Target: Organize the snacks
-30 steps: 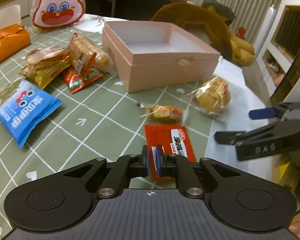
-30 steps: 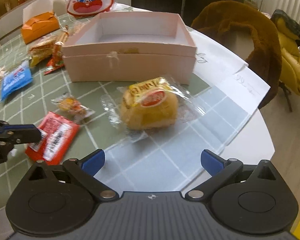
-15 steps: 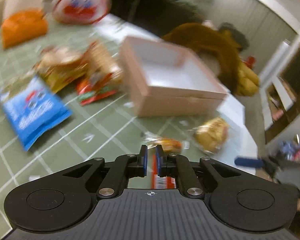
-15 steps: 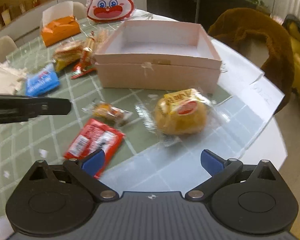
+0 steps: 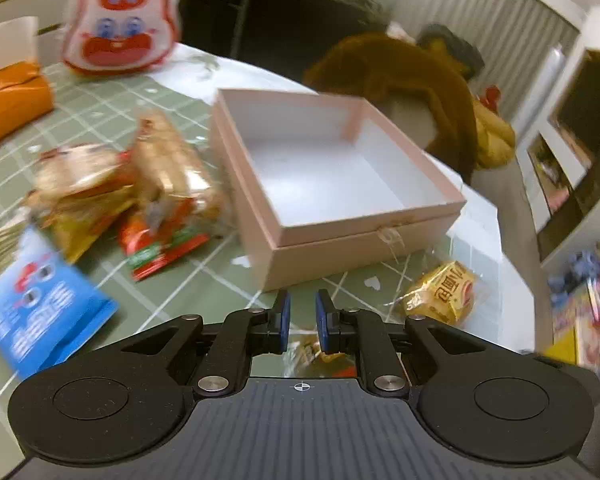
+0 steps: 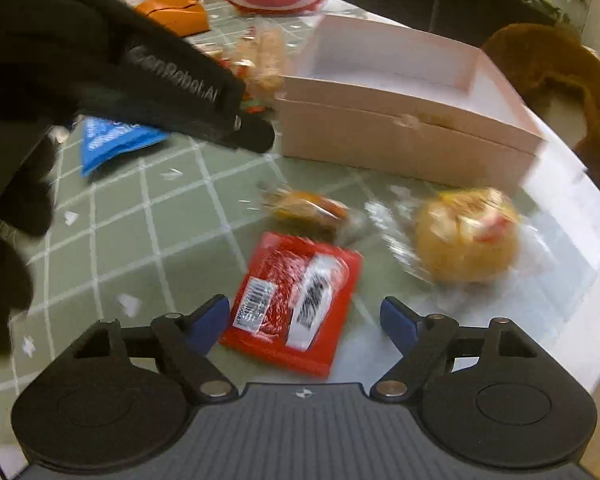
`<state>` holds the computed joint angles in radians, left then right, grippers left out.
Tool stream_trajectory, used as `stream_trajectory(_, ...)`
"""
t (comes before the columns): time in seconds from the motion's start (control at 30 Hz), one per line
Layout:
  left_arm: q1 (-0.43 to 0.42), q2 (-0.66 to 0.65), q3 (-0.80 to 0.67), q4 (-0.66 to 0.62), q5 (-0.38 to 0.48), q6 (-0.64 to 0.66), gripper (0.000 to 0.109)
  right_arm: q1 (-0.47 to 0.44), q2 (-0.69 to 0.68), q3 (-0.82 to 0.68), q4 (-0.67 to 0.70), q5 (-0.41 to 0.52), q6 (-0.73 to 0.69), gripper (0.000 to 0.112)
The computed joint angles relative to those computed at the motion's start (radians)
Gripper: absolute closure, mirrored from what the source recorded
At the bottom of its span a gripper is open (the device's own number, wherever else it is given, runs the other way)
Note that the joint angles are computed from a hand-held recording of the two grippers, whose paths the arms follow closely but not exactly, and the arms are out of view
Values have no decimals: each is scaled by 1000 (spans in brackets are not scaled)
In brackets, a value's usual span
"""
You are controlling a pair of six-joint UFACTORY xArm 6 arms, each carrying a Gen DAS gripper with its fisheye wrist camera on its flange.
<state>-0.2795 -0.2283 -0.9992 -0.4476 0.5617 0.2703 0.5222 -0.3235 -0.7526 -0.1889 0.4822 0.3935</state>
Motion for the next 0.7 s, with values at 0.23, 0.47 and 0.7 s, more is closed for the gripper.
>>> stream_trajectory(0.23,-11,22,-7,-49,72,151,92,-117,-95,111,26,-31,-1,23)
stream_trajectory(0.47,-65,-36,39,110,70,189,87,-133,-103,135,-2,-55,31,15)
stream_trajectory(0.7,-92,-29,47,187,60,144,77,-140,-84,128,-19,-64,45,11)
